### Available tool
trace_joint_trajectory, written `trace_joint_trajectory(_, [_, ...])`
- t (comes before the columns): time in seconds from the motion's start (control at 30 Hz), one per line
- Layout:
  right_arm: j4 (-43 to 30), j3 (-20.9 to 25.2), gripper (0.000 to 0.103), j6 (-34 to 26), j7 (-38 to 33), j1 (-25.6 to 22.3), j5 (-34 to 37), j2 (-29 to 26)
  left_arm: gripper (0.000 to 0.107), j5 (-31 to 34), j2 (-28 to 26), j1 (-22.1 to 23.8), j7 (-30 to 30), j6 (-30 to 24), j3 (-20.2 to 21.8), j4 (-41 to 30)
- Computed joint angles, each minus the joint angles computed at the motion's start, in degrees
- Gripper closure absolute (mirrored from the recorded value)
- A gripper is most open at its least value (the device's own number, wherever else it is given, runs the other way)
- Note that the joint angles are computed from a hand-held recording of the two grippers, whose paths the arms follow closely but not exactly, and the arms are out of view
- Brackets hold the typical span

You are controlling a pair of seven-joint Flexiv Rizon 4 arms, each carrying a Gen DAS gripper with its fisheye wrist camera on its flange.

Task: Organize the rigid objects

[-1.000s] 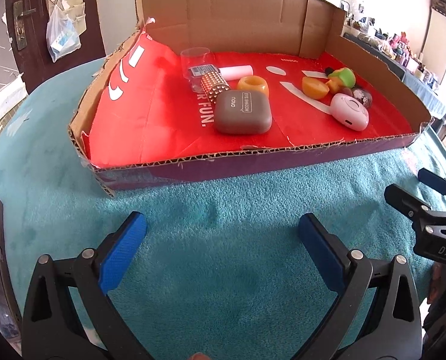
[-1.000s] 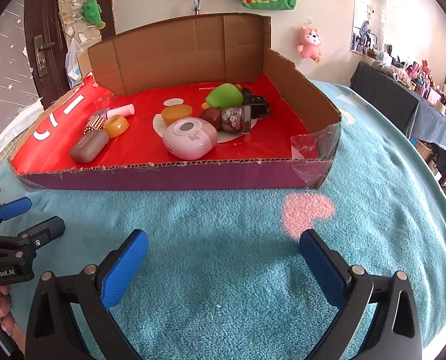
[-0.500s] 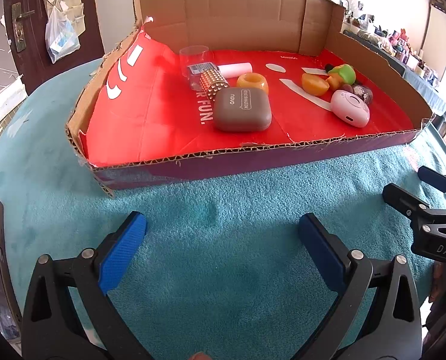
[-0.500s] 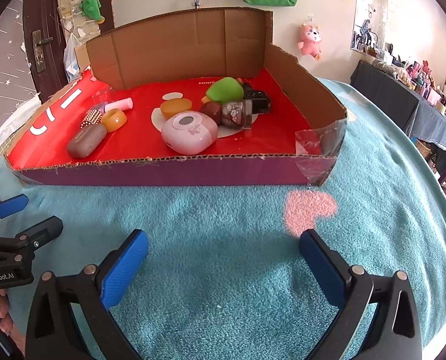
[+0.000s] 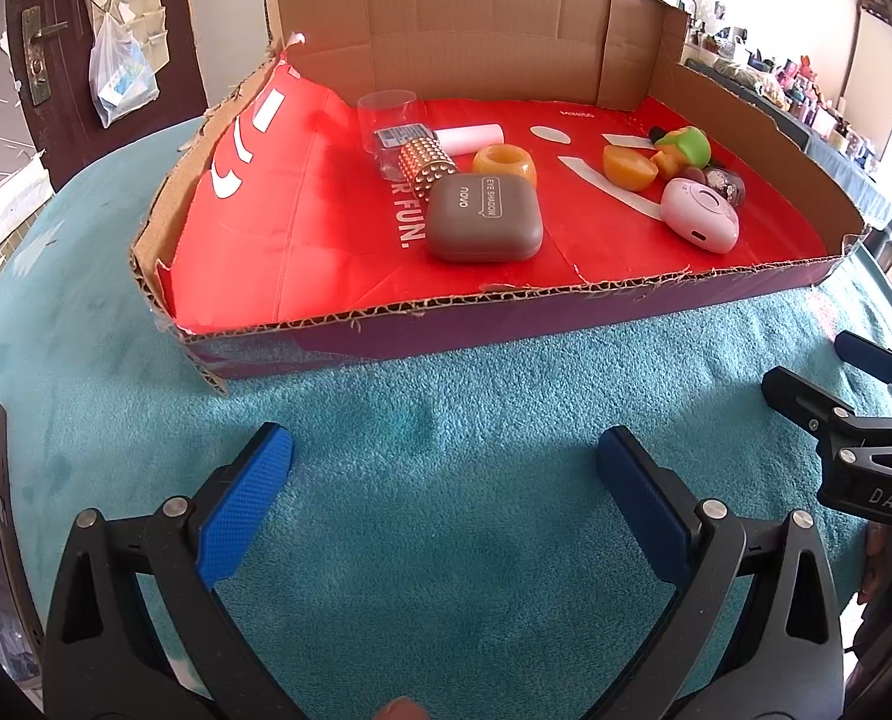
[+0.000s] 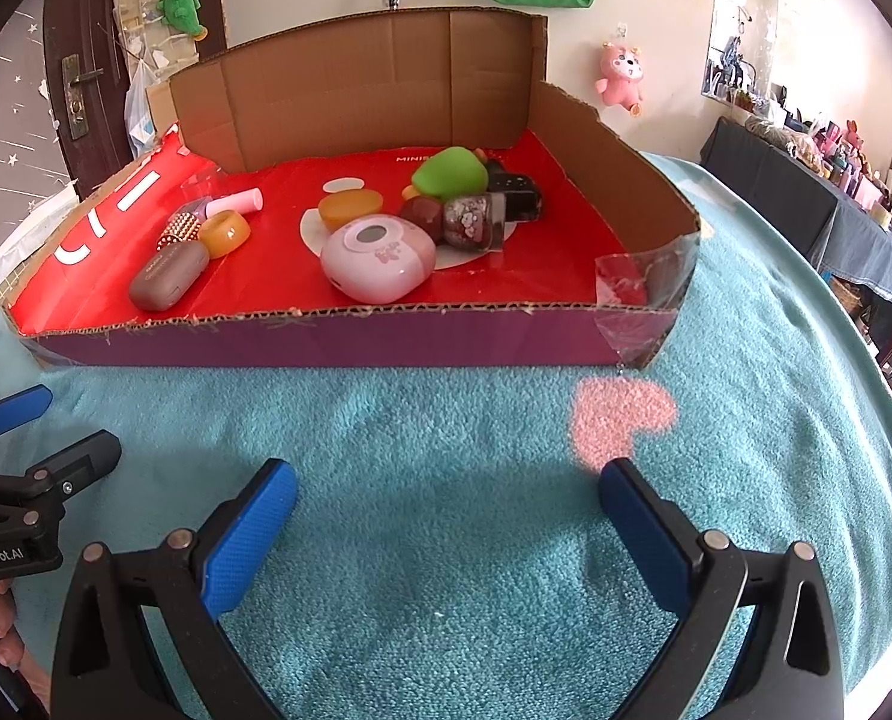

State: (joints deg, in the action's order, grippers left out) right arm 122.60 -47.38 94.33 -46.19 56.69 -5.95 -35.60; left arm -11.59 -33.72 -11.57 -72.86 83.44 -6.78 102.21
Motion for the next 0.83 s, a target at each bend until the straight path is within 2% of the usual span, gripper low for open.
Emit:
trace_joint_trajectory(0.6, [-0.1, -0.5, 0.0, -0.2, 0.2, 0.5, 0.1, -0.2, 0.004, 0.0, -0.1, 0.2, 0.3, 0.4, -0.4, 0.1])
trace_joint_trajectory(0.83, [-0.1, -1.3, 0.0, -0.3, 0.9, 1.2, 0.3, -0.7, 0.004, -0.8, -0.1, 1.4, 1.7, 0.8, -1.9, 0.5])
